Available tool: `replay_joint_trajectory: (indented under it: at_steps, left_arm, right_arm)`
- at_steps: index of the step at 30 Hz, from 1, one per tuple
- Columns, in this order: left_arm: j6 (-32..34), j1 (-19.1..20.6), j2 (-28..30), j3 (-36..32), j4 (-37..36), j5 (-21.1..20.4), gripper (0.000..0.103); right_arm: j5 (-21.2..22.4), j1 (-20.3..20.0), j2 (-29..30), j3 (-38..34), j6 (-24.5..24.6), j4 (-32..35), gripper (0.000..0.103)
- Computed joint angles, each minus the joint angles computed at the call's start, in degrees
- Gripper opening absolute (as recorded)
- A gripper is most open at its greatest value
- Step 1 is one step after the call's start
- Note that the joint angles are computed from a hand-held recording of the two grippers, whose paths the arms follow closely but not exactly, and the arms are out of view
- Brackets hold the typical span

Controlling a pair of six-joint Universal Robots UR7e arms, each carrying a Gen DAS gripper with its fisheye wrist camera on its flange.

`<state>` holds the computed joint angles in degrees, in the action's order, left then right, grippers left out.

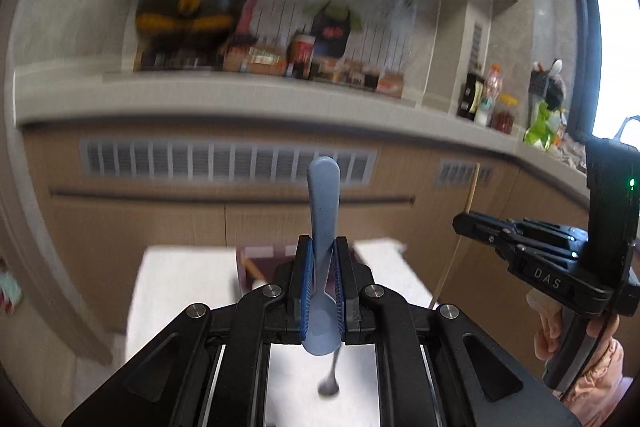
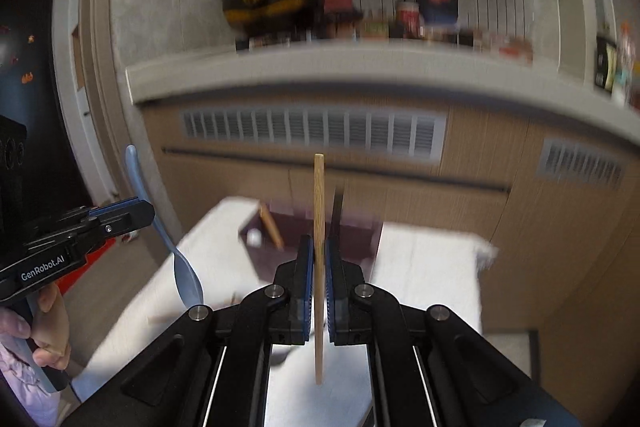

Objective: Organize utensils
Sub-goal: 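Carry the chopstick and blue spoon up and lower them into the caddy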

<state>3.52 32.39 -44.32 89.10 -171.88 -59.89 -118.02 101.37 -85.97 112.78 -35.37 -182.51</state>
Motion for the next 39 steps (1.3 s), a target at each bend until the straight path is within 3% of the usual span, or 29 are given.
replay_joint_trajectory:
  at_steps: [5, 9, 17, 24, 32, 35, 37, 39]
  left_arm:
    - [7.15, -0.21, 4.99, -10.55, -2.26, 1.7, 0.011]
    - [8.86, 0.98, 8.58, -16.86, -1.47, 1.29, 0.011]
    - [7.12, 4.12, 13.87, -23.48, 3.23, -0.16, 0.011]
    - [5.91, 6.51, 17.63, -26.17, 5.89, -1.4, 0.011]
    - [0.73, 9.43, 20.15, -27.37, 16.43, -4.3, 0.013]
    - [-2.12, 10.49, 20.18, -26.7, 19.29, -4.98, 0.013]
    - [-3.92, 11.09, 18.71, -24.08, 18.53, -5.83, 0.014]
    - [-5.03, 11.38, 16.7, -20.66, 16.56, -5.63, 0.014]
  right_arm:
    - [-1.28, 4.52, 4.89, -10.05, -5.2, -4.54, 0.005]
    - [-1.08, 4.74, 7.93, -15.68, -6.11, -4.35, 0.005]
    - [-0.16, 1.25, 12.61, -21.36, -4.86, -0.36, 0.005]
    - [1.17, -2.05, 15.16, -20.99, -4.92, -1.0, 0.005]
    - [-0.85, -5.47, 18.82, -21.66, -1.4, 2.8, 0.005]
    - [-0.28, -7.57, 19.02, -21.46, 2.95, 8.81, 0.014]
    - [-0.1, -8.6, 18.98, -20.89, 4.52, 10.56, 0.03]
    - [-0.64, -9.28, 18.83, -19.71, 4.69, 10.39, 0.034]
